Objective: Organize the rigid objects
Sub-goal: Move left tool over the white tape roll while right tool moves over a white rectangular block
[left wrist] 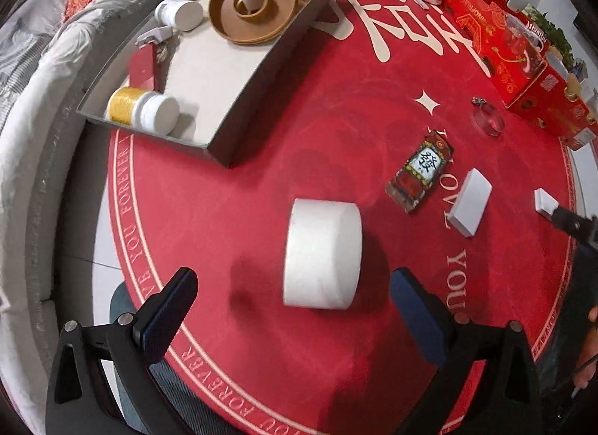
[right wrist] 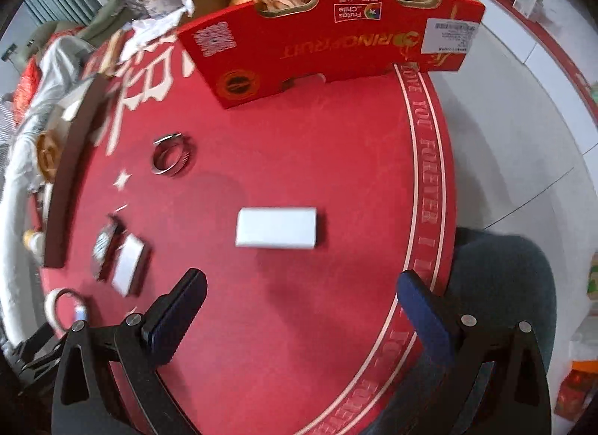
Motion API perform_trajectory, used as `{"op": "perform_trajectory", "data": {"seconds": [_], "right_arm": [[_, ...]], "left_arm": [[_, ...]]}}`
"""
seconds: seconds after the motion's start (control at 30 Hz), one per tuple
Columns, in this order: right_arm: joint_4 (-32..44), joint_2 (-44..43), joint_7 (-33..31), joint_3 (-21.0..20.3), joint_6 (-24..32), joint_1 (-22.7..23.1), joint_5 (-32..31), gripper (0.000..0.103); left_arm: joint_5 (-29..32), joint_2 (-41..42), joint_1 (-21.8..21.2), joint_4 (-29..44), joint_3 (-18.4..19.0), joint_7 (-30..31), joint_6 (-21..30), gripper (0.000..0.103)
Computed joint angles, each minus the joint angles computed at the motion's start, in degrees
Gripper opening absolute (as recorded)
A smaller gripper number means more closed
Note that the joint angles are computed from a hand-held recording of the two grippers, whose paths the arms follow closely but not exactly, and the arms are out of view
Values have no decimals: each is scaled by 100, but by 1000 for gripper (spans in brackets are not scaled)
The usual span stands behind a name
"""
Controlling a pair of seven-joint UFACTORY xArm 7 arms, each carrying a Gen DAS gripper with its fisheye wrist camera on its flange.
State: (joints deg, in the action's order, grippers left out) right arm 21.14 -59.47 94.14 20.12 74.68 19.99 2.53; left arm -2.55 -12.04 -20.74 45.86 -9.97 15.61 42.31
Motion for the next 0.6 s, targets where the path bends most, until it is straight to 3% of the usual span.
{"op": "perform_trajectory", "data": {"seconds": [0.17,0.37,0.6], "right_arm": [[-165,502,-243,-279,-408,-258,-66,103],[73,1110,-311,-336,-480,-402,-209,103],[113,1283,-171,-283,-602,-387,-311,103]], "left_arm": [[319,365,-19,95,-114,-233,-158,103],[-330,689,-108,306,2,176,-267,103],[-559,663,-61,116,35,500,-670,103]]}}
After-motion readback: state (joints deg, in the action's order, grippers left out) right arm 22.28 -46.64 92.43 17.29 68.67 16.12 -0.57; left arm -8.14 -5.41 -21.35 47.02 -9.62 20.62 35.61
